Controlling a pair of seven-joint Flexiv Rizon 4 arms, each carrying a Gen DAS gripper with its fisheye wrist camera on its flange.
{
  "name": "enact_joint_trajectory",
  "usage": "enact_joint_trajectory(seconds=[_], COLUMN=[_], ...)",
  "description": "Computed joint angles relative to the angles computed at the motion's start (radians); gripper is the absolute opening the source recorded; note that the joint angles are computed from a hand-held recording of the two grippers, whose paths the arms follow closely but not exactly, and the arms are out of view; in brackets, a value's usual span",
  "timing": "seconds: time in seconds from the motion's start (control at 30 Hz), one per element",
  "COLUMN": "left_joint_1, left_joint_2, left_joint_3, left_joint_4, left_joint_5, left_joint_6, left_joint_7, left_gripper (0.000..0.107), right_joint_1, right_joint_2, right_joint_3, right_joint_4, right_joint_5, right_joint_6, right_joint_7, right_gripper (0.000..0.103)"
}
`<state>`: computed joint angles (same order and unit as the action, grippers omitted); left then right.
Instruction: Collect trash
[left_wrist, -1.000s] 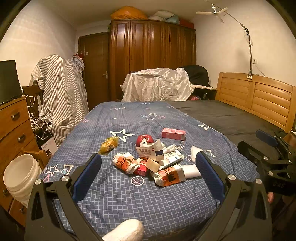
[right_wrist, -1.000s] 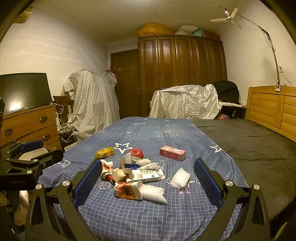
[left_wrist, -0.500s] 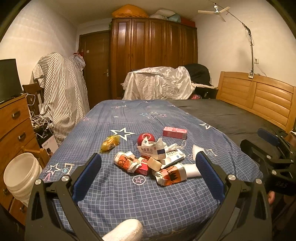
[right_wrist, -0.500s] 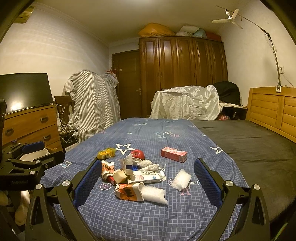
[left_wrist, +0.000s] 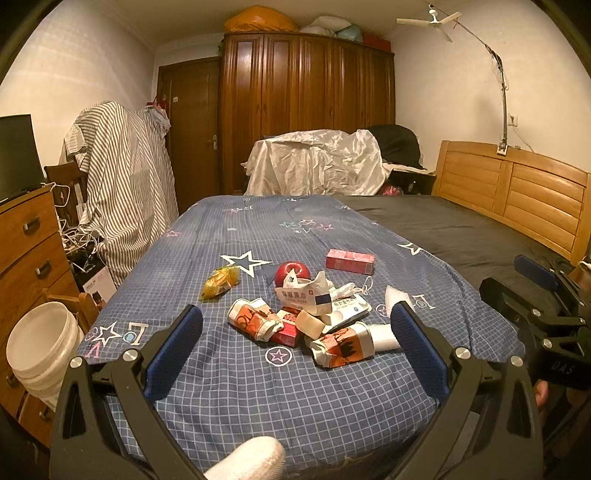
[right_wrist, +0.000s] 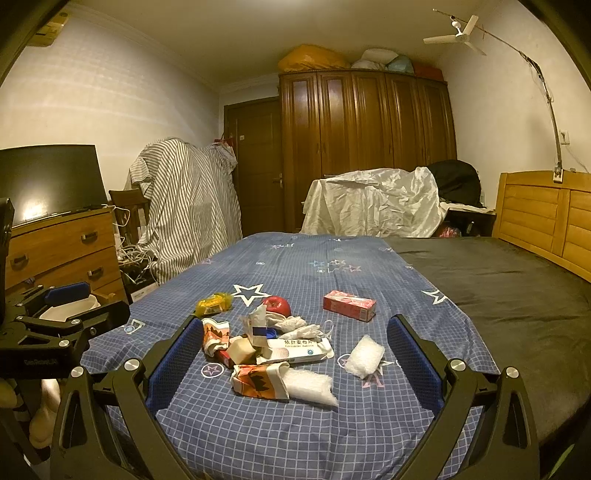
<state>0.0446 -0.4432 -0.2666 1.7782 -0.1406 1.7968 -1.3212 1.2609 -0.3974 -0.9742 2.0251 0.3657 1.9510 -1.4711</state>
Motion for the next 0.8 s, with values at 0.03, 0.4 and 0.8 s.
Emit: enact_joint_trajectory(seconds=[0.03,0.4,0.8], left_joint_1=[0.002,-0.002,-0.004], left_joint_2=[0.001,0.001,-0.002], left_joint_3=[-0.002,0.002,0.004], left_joint_4=[0.001,-0.001,-0.004], left_joint_5=[0.001,-0.005,-0.011], left_joint_6=[-0.001,-0.009,-0.015], left_joint_7=[0.000,0.003,0.006], left_gripper=[0.098,0.098,0.098], right_joint_1=[-0.001,-0.013,-0.024], right_joint_2=[0.001,-0.004,-0.007], right_joint_3=[0.001,0.014,0.028], right_joint_4=[-0.001,-0.006,-0.011], right_joint_5=[-0.001,0.000,-0.002], right_joint_6=[-0.001,0.000,-0.001], right_joint_7=[0.000,0.001,-0.001], right_gripper=[0.099,0.099,0.099])
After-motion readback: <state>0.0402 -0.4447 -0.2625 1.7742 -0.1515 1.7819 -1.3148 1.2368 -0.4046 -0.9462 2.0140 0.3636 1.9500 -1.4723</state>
